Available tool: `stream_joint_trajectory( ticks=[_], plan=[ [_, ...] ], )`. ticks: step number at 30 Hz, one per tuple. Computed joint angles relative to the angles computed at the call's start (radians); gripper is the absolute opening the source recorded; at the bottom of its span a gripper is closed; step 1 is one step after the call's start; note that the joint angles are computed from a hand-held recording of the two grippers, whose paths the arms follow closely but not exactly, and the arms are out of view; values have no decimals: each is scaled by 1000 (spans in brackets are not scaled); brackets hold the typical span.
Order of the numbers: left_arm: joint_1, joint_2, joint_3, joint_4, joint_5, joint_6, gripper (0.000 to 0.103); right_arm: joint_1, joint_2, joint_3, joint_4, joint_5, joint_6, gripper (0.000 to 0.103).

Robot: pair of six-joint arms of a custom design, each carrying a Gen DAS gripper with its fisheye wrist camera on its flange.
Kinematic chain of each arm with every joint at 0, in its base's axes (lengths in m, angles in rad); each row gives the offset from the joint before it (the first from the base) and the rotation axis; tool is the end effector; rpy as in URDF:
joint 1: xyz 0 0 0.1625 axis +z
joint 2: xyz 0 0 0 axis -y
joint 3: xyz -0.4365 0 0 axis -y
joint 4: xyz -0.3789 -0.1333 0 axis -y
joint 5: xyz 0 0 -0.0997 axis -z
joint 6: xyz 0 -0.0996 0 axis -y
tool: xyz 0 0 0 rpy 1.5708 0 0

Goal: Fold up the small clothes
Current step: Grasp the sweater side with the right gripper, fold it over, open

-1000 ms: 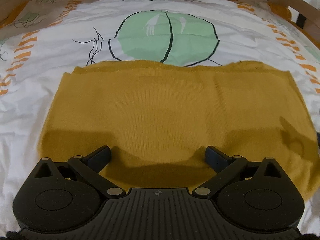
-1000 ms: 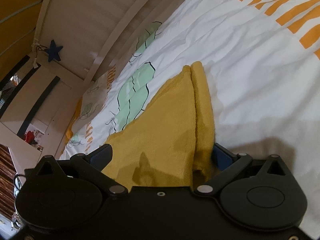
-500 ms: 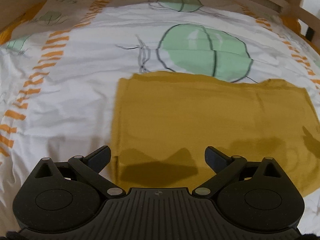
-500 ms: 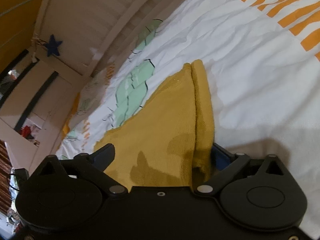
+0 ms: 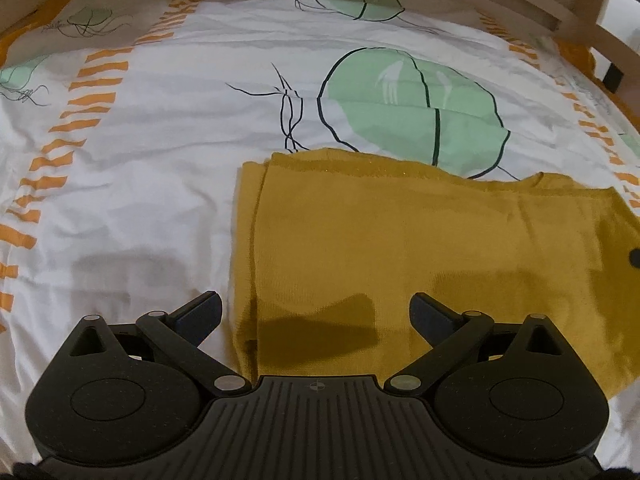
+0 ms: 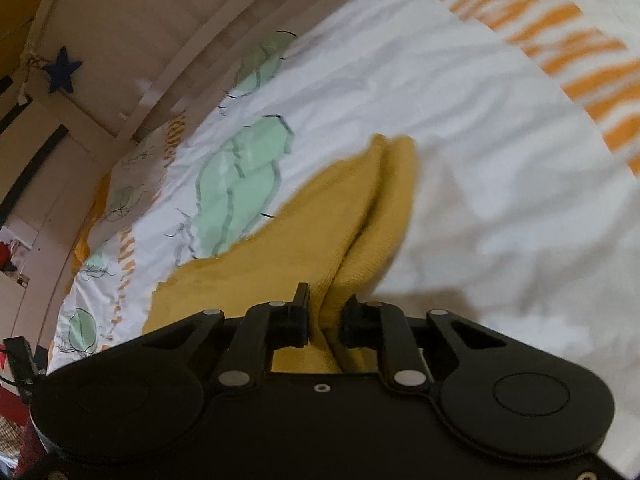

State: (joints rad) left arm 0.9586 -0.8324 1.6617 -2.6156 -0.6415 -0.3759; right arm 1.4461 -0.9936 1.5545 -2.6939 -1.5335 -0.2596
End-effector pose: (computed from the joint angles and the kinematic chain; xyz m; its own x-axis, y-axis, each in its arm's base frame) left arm -0.2048 -0.6625 0.1690 -0.7532 -0.1040 -0.6495 0.3063 0.8184 -0.4862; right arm 0.0493 -0.7081 0.2957 -0.9877 -0.1144 0.1063 -0.1535 0.8382 -0.5233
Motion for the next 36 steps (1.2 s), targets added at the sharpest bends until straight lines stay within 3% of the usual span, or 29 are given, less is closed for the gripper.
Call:
stream_joint_trajectory(
  ticks=[15,23,36],
  plan=[
    [26,-83,19,-36,-49,-45,101,175,114,-71,76,44,-13,23],
    [40,-117,26,-46,-38,-63,101,223,200,-68,74,60,5,23],
    [46,-130,28,-67,-36,-73,101,275,278,-56,24,-45,-78,23]
  ],
)
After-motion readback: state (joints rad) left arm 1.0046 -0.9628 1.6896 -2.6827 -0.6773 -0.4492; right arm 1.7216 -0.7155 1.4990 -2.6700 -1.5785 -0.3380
